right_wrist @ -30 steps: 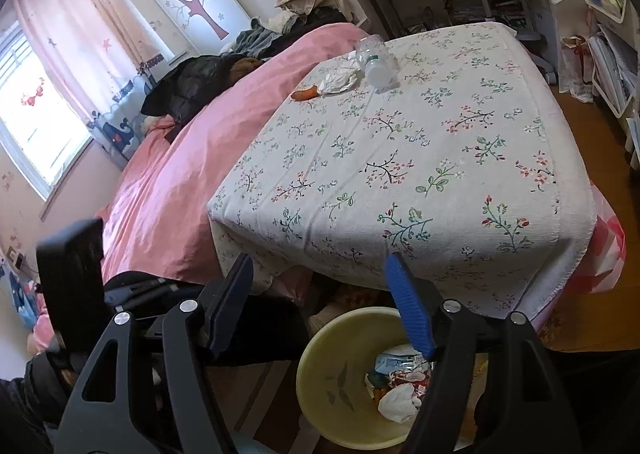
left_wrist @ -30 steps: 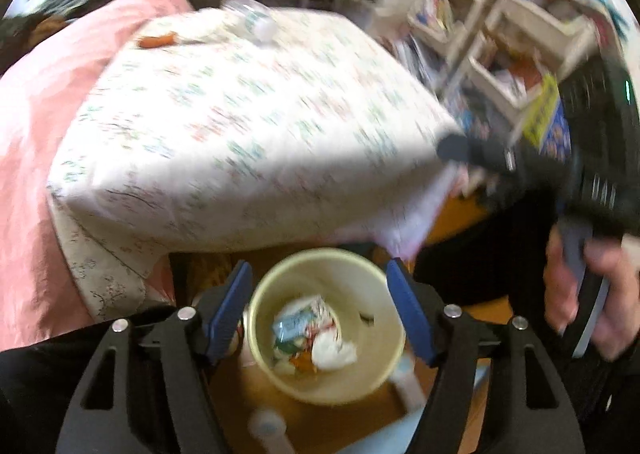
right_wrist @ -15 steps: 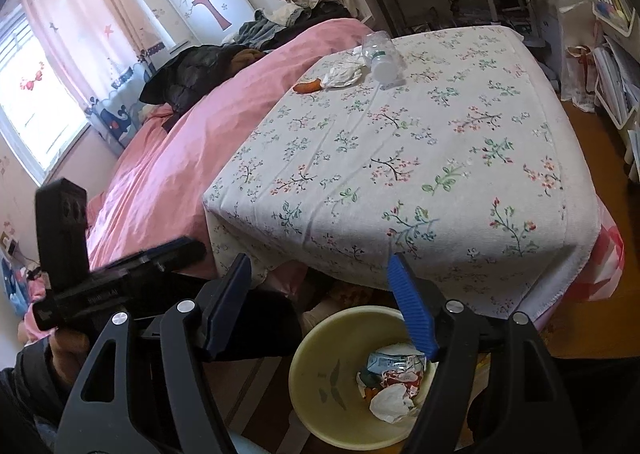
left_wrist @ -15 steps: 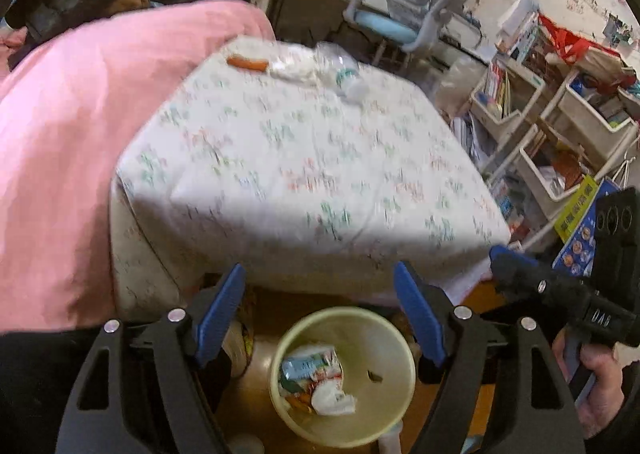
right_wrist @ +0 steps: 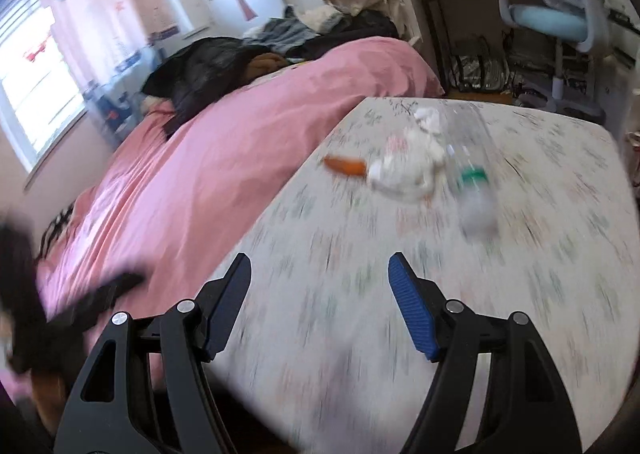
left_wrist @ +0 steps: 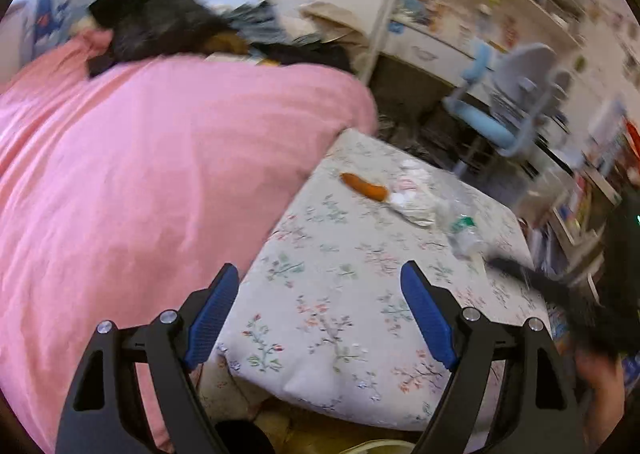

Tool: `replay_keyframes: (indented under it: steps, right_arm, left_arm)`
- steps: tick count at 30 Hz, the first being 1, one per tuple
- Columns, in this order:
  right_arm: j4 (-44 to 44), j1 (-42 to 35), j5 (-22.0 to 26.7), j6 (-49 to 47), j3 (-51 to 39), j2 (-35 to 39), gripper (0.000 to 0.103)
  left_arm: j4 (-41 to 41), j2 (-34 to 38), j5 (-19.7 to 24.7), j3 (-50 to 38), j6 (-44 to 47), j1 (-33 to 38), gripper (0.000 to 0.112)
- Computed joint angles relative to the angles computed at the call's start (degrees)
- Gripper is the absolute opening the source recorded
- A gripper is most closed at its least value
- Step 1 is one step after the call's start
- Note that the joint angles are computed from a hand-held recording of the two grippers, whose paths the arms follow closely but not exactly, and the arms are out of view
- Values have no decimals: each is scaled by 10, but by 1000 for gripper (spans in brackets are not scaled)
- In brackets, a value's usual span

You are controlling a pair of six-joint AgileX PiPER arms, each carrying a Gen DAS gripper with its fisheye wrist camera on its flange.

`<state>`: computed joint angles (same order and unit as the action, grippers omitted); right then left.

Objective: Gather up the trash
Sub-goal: 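Grasp the orange carrot toy with the left tool while the right tool grasps the crumpled printed tissue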

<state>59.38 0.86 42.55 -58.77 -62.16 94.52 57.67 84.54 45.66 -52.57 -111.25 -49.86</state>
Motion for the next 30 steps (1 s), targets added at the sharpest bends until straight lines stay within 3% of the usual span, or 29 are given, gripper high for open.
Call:
replay_keyframes:
  steps: [2, 3, 6, 10, 12, 13, 15, 16, 18, 20, 23, 26, 28, 30]
  right_arm:
    - [-23, 35, -35, 68, -115, 103, 68]
    - [-63, 43, -29, 118, -172, 142, 68]
    - [-197, 79, -50, 261, -344, 266, 68]
    - [-381, 104, 39, 431, -570, 410, 66]
    - [-431, 113, 64, 451, -638, 457, 58]
    - [-437, 113, 62, 445, -643, 462, 44]
    - [-415, 106, 53, 407, -634, 459, 25]
    - [-373, 95, 43, 362, -605, 440, 23]
    - [-265, 73, 5, 247, -501, 371, 21]
    - [-178, 47, 4, 132, -387, 281, 21]
    - [-102, 3, 9, 1, -219, 156, 21]
    - [-114, -34, -2, -63, -85, 74, 21]
    - [-140, -56, -17, -76, -30, 60, 21]
    - [-141, -76, -13, -77, -12, 74, 21]
  left_arm:
    - [-32, 3, -37, -2, 32, 28, 79]
    - [-35, 3, -52, -6, 51, 40, 79]
    - [-45, 24, -43, -46, 135, 55, 79]
    - [-96, 54, -77, -97, 261, 110, 79]
    - [-145, 77, -95, -131, 345, 142, 79]
    - [-166, 92, -103, -149, 394, 155, 79]
    - [-192, 123, -108, -183, 492, 170, 79]
    - [-186, 140, -101, -199, 520, 172, 79]
    - [-184, 176, -104, -237, 598, 185, 79]
    - [-191, 206, -116, -272, 669, 201, 79]
    - [-290, 270, -120, -356, 840, 236, 79]
    - [-391, 357, -35, -490, 988, 255, 79]
    - [-492, 404, 27, -574, 1003, 281, 79]
    - [-529, 422, 40, -600, 946, 288, 79]
